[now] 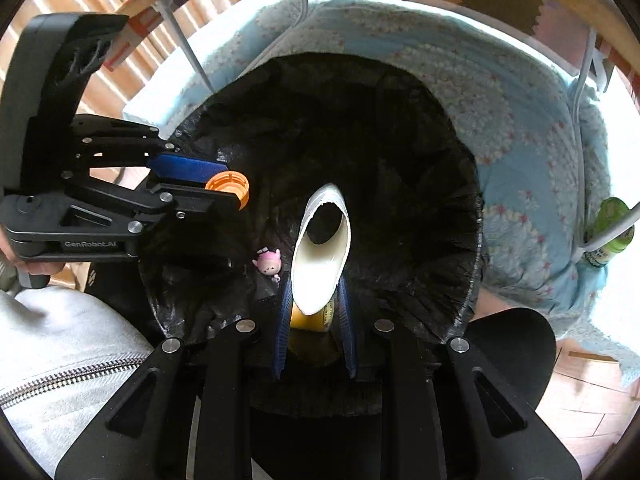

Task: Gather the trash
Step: 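Lower the orange cap and paper tube into the trash bin and release both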

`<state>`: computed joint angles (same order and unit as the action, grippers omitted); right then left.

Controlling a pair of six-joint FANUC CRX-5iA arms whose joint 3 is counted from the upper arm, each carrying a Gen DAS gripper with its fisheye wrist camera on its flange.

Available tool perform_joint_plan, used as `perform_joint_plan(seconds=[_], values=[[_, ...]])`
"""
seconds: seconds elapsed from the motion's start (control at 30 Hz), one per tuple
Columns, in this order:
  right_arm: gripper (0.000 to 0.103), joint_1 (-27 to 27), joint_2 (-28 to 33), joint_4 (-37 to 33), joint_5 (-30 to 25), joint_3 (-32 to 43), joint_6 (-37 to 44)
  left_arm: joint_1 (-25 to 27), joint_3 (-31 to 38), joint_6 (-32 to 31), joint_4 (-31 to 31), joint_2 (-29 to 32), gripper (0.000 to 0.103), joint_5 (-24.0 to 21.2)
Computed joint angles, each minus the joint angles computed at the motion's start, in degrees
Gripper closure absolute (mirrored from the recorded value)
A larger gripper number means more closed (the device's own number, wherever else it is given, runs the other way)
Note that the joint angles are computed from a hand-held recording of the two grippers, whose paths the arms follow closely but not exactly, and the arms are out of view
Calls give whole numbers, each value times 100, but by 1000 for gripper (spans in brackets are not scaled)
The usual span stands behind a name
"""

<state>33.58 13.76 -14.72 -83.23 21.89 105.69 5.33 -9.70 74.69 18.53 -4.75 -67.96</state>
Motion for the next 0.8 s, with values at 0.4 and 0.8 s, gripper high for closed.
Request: perform_joint_plan(seconds=[0.4, 0.8], values=[[76, -95, 34, -105, 130, 36, -156, -12, 21, -2, 170, 26, 57, -6], [76, -102, -265, -109, 349, -31, -71, -43, 87, -109, 237, -288, 57, 124]])
